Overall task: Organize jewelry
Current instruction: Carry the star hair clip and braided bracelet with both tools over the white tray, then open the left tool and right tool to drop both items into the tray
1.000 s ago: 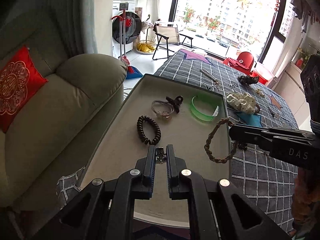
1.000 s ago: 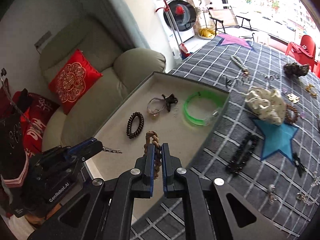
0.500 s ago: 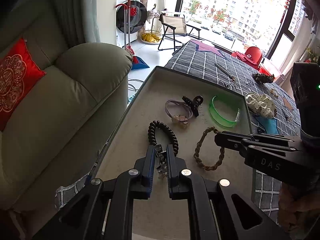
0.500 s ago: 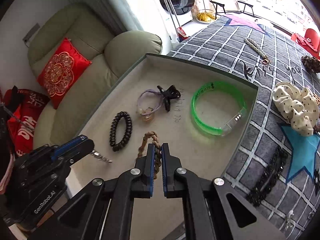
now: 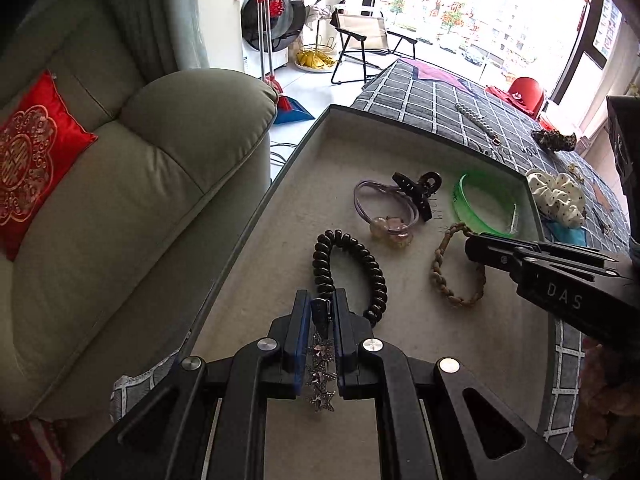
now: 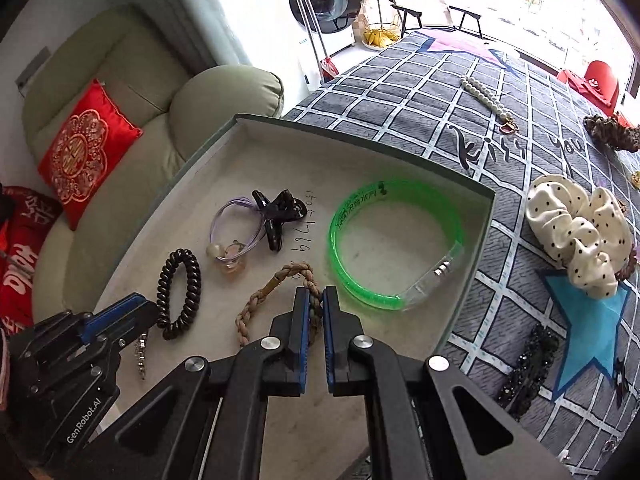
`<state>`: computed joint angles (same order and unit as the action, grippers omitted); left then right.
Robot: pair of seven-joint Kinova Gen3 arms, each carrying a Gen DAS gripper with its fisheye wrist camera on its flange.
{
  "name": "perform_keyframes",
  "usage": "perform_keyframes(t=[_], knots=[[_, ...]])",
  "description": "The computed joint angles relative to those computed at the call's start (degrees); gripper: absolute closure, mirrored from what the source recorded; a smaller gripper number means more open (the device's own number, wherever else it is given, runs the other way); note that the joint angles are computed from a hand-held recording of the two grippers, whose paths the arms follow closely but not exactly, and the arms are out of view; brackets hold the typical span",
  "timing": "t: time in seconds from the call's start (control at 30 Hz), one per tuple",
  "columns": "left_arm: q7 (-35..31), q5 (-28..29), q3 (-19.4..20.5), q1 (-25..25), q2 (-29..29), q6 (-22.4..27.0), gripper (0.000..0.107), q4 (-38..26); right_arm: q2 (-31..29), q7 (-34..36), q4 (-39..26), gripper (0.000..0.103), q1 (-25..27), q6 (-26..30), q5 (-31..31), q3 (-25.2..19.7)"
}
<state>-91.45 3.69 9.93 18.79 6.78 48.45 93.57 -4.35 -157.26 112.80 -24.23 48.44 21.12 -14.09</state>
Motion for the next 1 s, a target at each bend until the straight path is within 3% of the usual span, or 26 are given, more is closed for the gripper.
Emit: perform_keyframes(t=[0.13,0.2,0.27,0.3,0.63,0.67,0.73,0.77,0.83,1.0], knots=[[1.7,-1.8,0.1,0.9,-0.1,0.6,0.095,-0.4,-0.5,1.4,0.1,0.094,0.4,-0.6,-1.8,0.6],[2.3,-2.5,0.1,1.1,-0.4,0.3,0.095,-0.1,-1.3,1.2,0.3,0.087,0.5,-0.6,-1.9,0.2],[2.3,-2.6,0.1,1.1,-0.9,0.1,0.095,0.1,-2.2,-0.5,0.3,0.054,0.6,0.0,-0.8,-0.8],[2.5,-2.9,0.2,1.2,-1.1,0.0,0.095,0.2,-2.9,-1.4,0.5,0.049,0.6,0.2,0.0,-1.4],[3.7,-4.4,1.0,2.3,-3.3,0.1,0.095,0.6,-10.3,-5.6,0.9,0.047,1.9,5.1,1.3,-7.0],[4.0,-4.7,1.1,2.4,-3.6,-0.1,0.090,0.8,-10.9,-5.8,1.0,0.047,2.2,5.5,1.2,-7.5],[5.5,-5.6,1.3,2.7,-4.7,-1.0,0.013,1.6,-12.4,-6.5,1.2,0.047,2.7,6.6,0.7,-8.7],[7.4,-7.1,1.4,3.1,-5.9,-2.8,0.006,2.8,-13.1,-6.3,1.2,0.046,2.9,6.9,0.3,-9.0],[8.6,-8.7,2.0,3.3,-7.5,-4.6,0.005,4.0,-14.7,-6.4,1.6,0.046,3.5,7.5,-0.5,-9.9],[9.3,-9.1,2.9,3.4,-8.4,-3.2,0.005,3.3,-17.6,-6.4,2.2,0.046,5.3,8.9,-2.4,-12.3]])
